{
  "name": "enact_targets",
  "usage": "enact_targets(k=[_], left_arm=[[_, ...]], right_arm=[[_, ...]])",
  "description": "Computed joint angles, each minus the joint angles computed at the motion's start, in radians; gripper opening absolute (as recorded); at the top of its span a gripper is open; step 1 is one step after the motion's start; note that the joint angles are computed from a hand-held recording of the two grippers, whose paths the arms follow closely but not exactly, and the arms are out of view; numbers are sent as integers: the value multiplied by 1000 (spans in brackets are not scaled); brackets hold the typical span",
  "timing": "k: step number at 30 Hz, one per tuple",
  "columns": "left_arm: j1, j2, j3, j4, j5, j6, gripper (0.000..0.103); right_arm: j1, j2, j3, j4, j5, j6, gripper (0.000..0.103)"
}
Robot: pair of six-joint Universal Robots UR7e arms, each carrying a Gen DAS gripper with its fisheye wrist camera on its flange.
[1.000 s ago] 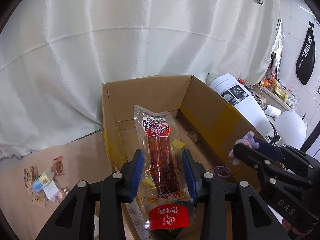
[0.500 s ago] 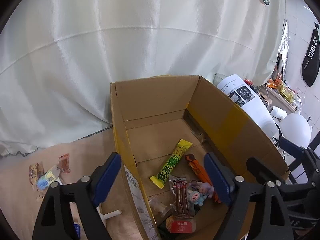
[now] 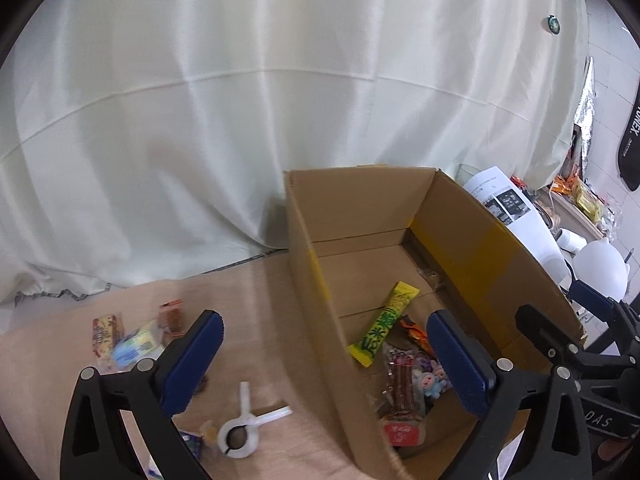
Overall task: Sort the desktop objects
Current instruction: 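Return both tools from the box to the remaining pile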
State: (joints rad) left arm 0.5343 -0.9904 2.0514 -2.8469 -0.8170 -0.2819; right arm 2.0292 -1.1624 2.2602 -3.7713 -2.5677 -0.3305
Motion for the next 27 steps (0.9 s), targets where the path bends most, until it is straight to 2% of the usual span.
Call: enact_targets(k=[2, 6, 16, 20, 27], left_arm=[[0, -30, 19, 8, 25, -12, 102], [3, -96, 62, 12, 59, -18, 102], [22, -302, 169, 112, 174, -79, 103], [32, -380, 207, 164, 202, -103, 103], [62, -487, 263, 248, 245, -144, 103]], right_arm=[[11, 12, -5, -8, 20, -10, 103], [51, 64, -42, -20, 11, -39, 103], [124, 175, -126, 12, 79, 6, 103], [143, 219, -153, 36, 87, 15, 103], [157, 294, -176, 53, 145, 42, 103]])
